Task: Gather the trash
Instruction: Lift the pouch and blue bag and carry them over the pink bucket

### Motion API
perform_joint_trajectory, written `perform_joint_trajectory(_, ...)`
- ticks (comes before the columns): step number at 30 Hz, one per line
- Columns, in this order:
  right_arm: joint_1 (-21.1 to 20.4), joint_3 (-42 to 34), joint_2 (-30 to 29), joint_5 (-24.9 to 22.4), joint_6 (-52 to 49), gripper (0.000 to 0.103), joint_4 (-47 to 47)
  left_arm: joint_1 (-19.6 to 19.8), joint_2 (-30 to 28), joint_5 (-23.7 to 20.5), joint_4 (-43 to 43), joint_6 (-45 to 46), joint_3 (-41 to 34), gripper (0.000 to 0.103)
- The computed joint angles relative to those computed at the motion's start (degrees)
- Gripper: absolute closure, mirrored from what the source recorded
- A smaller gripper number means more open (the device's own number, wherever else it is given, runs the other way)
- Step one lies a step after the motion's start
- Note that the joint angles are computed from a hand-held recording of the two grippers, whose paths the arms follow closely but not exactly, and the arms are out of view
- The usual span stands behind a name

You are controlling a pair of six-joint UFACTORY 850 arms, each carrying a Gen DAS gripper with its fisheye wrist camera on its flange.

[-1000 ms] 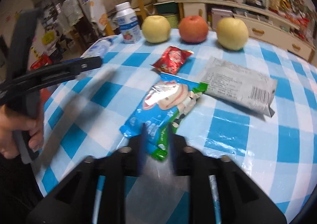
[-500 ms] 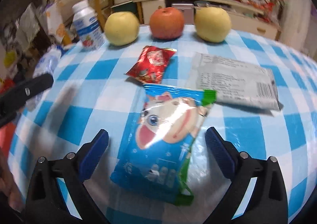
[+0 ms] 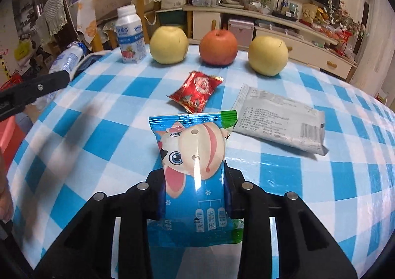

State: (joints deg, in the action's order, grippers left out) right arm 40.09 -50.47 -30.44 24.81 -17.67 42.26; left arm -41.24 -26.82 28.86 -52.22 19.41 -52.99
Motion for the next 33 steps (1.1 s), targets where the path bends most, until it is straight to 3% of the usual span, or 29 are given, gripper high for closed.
perform_joint_trajectory(4, 1.1, 3.2, 4.9, 1.7, -0.6, 0.068, 0.1, -1.8, 2.7, 1.7, 0.2, -1.9, 3.1, 0.042)
perform_joint_trajectory(10, 4.0, 5.7, 11.1, 4.0, -4.5, 0.068, 2.6, -5.9, 8.5, 6.6, -7.7, 3.2, 9.0, 0.042)
perform_joint_trajectory(17, 8.8, 5.1, 15.3, 5.4, -9.5, 0.068, 6.0, -7.9, 17.8, 10.4, -17.4, 8.8, 16.6, 0.042)
perform_joint_trajectory(27, 15.0, -1.2, 13.7, 3.7, -13.1, 0.067, 6.2, -7.8, 33.4, 17.8, -30.1, 17.1, 27.2, 0.042)
perform_joint_trajectory(33, 18.4, -8.4, 9.9, 0.3, -15.1, 0.067, 4.8, -6.1, 41.2, 19.5, -35.6, 19.6, 32.7, 0.042)
